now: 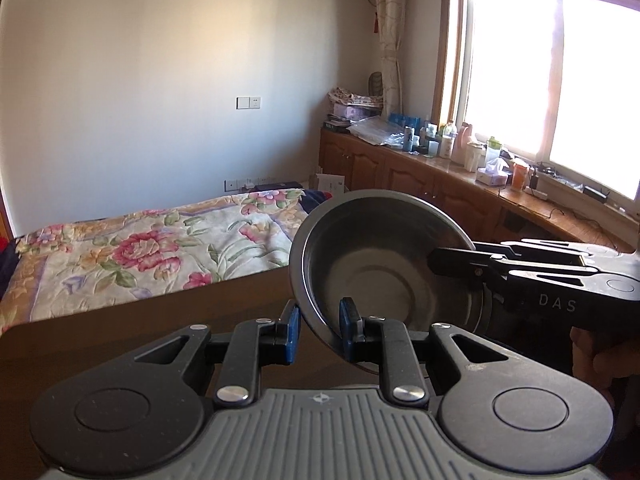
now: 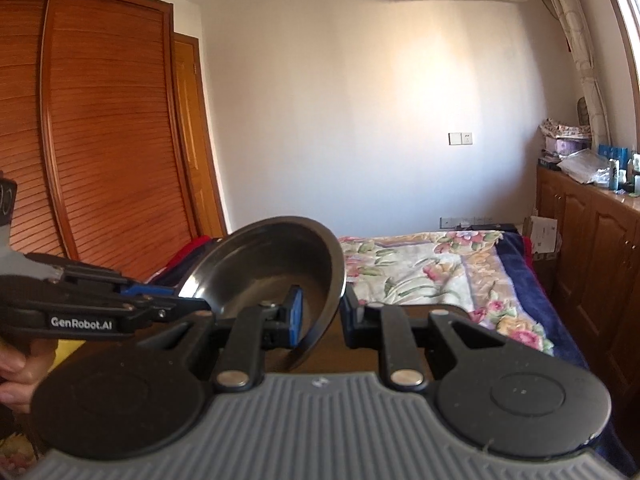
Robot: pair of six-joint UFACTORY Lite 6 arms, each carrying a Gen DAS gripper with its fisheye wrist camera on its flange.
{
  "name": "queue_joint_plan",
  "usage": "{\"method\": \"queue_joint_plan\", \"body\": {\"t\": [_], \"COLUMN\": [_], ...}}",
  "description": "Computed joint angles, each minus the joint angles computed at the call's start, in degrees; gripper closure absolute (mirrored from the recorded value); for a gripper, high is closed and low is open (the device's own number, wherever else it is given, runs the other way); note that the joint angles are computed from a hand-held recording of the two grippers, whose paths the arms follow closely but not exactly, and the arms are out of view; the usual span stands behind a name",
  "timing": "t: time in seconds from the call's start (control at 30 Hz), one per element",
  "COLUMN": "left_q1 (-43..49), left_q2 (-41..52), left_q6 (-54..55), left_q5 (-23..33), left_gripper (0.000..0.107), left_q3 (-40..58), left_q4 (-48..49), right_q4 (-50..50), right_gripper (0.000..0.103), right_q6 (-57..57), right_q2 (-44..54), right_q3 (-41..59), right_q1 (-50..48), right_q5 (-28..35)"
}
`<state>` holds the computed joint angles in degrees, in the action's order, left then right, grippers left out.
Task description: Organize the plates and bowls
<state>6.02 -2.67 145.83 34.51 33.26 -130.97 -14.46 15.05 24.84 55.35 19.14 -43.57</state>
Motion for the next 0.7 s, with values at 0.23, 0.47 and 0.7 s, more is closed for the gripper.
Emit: {"method": "queue_joint_plan", "body": {"t": [0.23, 0.47, 0.7], "left_q1": [5.64, 8.33, 10.55], "left_q2": [-0.94, 0.92, 3.44], "left_q6": [4.01, 11.18, 17.78], "left_q5": [10.41, 17.97, 22.0], "left_gripper": [0.084, 0.084, 0.085], "left_q3": [-9.33, -17.3, -21.13], "left_q4": [-1.88, -5.88, -8.03], "right_q4": [2.4, 4.44, 4.88], "right_gripper": [0.081, 0.081, 0.081], "right_q6": [-1.34, -1.18, 1.29], "right_q2": [0.55, 2.35, 7.07], "right_q3": [-5.62, -11.08, -11.42], "right_q1": [2.02, 4.54, 6.48], "right_q5": [-8.27, -15.17, -18.52]}}
